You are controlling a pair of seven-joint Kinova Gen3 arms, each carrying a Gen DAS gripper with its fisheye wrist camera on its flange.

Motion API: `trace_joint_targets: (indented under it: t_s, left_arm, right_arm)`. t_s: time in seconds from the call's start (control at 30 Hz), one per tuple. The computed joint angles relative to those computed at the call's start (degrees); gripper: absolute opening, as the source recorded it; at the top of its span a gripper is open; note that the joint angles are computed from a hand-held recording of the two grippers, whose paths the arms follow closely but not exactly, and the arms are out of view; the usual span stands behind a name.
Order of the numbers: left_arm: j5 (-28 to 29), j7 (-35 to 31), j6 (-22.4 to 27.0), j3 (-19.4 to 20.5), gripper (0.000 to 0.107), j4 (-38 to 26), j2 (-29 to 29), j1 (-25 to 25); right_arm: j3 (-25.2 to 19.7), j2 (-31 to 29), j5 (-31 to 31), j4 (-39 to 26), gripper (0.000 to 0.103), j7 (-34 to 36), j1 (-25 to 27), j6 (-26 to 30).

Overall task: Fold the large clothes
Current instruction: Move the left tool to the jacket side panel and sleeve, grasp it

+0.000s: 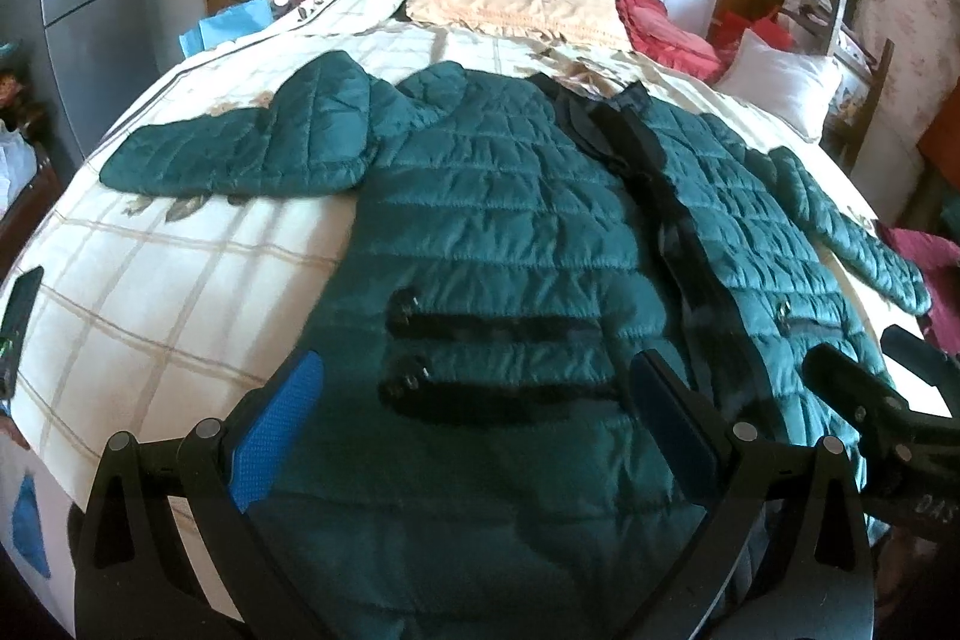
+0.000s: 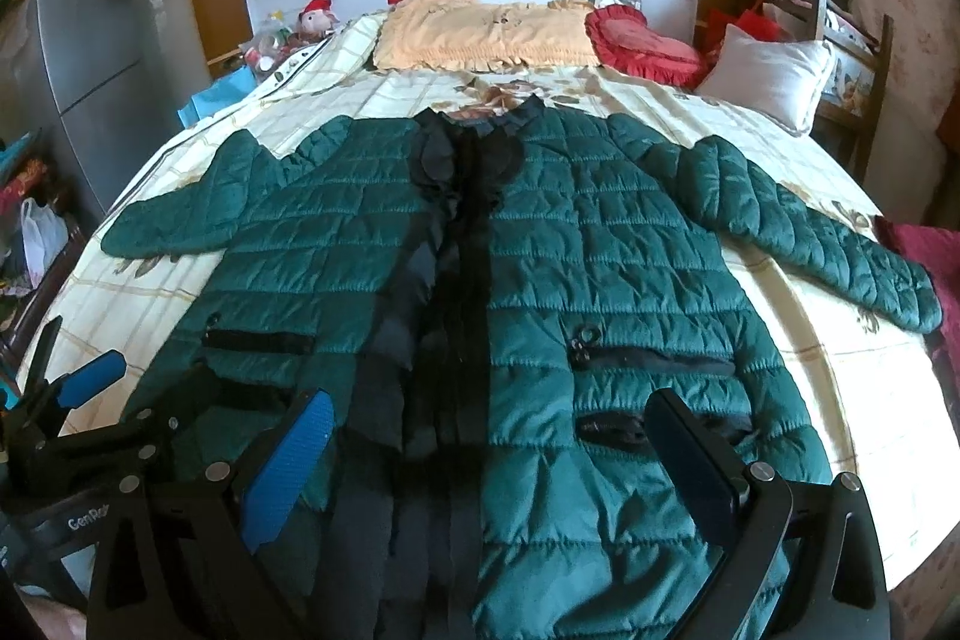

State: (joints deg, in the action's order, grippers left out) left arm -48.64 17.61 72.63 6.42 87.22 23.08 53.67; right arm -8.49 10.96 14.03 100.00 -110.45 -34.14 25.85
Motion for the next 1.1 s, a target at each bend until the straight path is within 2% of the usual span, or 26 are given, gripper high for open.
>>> trace_joint_targets:
  t_s: [0.4, 0.5, 1.1]
  left_arm:
    - [0.52, -5.0, -0.24, -1.21, 0.102, -1.37, -0.96, -5.04]
    - [1.42, -6.43, -1.57, -1.54, 0.102, -1.61, -1.17, -7.03]
    - [6.66, -16.1, -5.56, -4.25, 0.102, -3.86, -0.49, -15.65]
  right_arm:
    - [0.76, 4.78, 0.23, -9.36, 0.103, 2.13, -1.17, 3.53]
    - [1.15, 6.43, 0.17, -12.23, 0.103, 2.94, -1.49, 4.0]
    - [1.8, 20.03, -7.81, -34.32, 0.103, 11.33, -1.01, 14.21]
